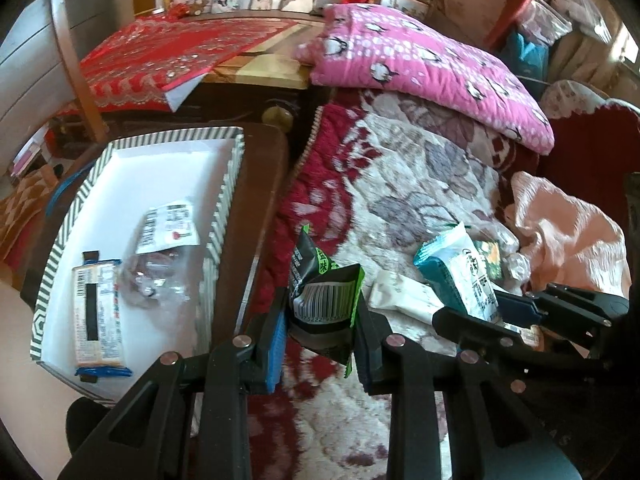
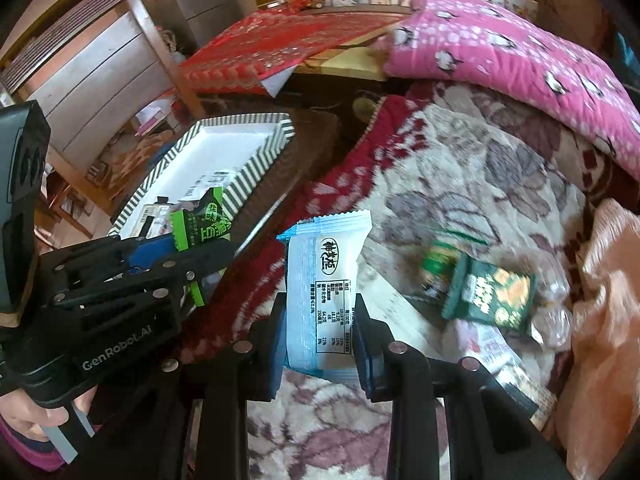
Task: Organize snacks
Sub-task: 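Hold the green bag and light blue packet raised above the snack pile, then carry the green bag and light blue packet over the white tray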
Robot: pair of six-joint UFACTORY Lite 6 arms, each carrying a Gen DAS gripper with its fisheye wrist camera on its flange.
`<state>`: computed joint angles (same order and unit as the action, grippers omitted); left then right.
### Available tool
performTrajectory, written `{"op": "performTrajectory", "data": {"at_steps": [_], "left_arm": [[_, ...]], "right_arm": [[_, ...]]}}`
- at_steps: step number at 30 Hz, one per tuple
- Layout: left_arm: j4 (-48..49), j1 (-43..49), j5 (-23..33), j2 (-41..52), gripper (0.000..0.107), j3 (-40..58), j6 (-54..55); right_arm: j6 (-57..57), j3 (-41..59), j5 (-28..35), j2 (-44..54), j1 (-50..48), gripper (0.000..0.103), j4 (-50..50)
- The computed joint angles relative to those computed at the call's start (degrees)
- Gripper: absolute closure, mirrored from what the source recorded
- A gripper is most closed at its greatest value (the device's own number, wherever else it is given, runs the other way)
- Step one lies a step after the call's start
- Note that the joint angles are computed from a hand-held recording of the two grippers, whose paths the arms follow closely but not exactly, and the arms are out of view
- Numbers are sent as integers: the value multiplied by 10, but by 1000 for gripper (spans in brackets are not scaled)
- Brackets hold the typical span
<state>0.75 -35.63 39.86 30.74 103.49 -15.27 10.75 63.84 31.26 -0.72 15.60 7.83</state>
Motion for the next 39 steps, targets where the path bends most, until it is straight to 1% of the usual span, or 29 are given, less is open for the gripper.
{"op": "performTrajectory", "data": {"at_steps": [15, 20, 27, 39], "left_arm": [[-23, 125, -21, -60, 79, -76, 44], [-35, 170, -26, -67, 79, -94, 60], [-45, 220, -33, -60, 79, -108, 77], [-52, 253, -46, -37, 79, -120, 84]], "right_arm": [[19, 223, 41, 185, 91, 71, -31], [20, 315, 70, 252, 116, 71, -44], [2, 468, 122, 368, 145, 71, -40], [-22, 653, 194, 521, 165, 71, -19]]}}
